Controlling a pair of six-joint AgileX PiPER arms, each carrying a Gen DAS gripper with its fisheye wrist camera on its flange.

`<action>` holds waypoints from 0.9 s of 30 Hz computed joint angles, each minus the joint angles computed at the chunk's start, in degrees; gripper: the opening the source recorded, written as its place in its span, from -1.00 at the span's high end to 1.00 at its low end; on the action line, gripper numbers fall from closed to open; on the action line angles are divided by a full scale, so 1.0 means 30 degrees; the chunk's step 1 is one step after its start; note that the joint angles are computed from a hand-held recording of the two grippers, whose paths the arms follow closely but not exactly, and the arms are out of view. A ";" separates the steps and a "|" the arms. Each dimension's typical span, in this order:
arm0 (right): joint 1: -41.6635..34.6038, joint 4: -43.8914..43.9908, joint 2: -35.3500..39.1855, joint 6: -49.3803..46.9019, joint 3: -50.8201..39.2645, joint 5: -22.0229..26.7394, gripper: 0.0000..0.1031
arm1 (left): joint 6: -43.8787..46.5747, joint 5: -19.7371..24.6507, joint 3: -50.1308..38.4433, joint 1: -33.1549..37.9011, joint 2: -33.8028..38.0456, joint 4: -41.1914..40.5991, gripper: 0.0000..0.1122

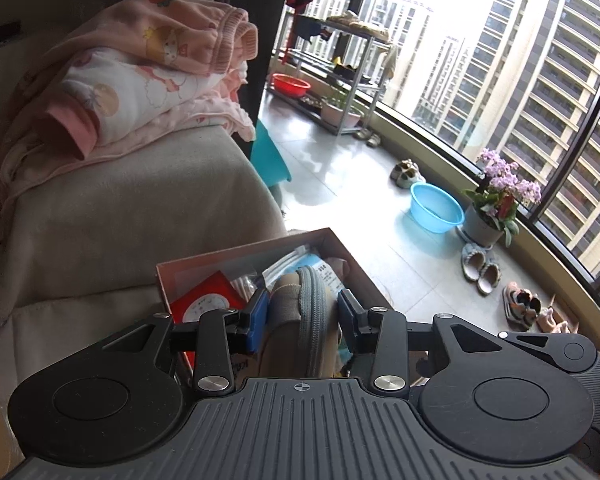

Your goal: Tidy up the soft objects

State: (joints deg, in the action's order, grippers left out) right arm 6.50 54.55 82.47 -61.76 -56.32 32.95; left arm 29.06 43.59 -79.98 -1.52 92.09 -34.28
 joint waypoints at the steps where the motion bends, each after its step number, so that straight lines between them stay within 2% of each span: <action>1: -0.0237 0.0305 -0.0025 -0.0202 0.0079 0.0160 0.02 | 0.0191 0.0219 -0.0051 0.0168 -0.0200 -0.0288 0.25; 7: -0.0977 0.1026 -0.0304 -0.0995 0.0811 0.0335 0.02 | 0.0791 0.1542 -0.1225 0.1012 -0.0567 -0.3266 0.25; 11: -0.1366 0.0837 -0.0661 -0.1176 0.1344 0.0220 0.02 | 0.0889 0.2667 -0.1703 0.1323 0.0939 -0.7056 0.25; 13: -0.1469 0.0735 -0.0834 -0.1205 0.1549 -0.0054 0.02 | 0.0399 0.2843 -0.1710 0.0882 0.2112 -0.7413 0.24; 16: -0.1608 0.0738 -0.1085 -0.1348 0.1835 -0.0318 0.02 | -0.1342 0.1625 -0.1951 -0.0350 0.3599 -0.4288 0.25; 17: -0.1573 0.0760 -0.1208 -0.1424 0.1950 -0.0432 0.02 | -0.1129 0.0945 -0.1665 -0.0568 0.3798 -0.3933 0.17; 18: -0.1482 0.0921 -0.1251 -0.1618 0.2025 -0.0685 0.02 | -0.0435 0.0645 -0.1468 -0.0592 0.3943 -0.4260 -0.02; 19: -0.1387 0.1119 -0.1235 -0.1790 0.2063 -0.0925 0.02 | -0.0064 0.0527 -0.1446 -0.0652 0.3995 -0.4258 -0.04; 22: -0.0860 0.1869 -0.0498 -0.1999 0.1586 -0.1555 0.02 | 0.1645 -0.0819 -0.0710 -0.0792 0.3173 -0.4754 0.05; 25: -0.0435 0.3084 0.0813 -0.2107 0.0749 -0.1667 0.02 | 0.4365 -0.1549 0.0820 -0.0065 0.1360 -0.6958 0.05; 27: 0.0022 0.2591 0.1699 -0.1001 0.0102 -0.1903 0.06 | 0.5655 -0.2170 0.2209 0.0605 -0.0293 -0.7637 0.05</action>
State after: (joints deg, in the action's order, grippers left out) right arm 6.57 62.33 87.56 -64.76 -56.01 27.24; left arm 46.02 37.08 -73.35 0.30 91.21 -57.20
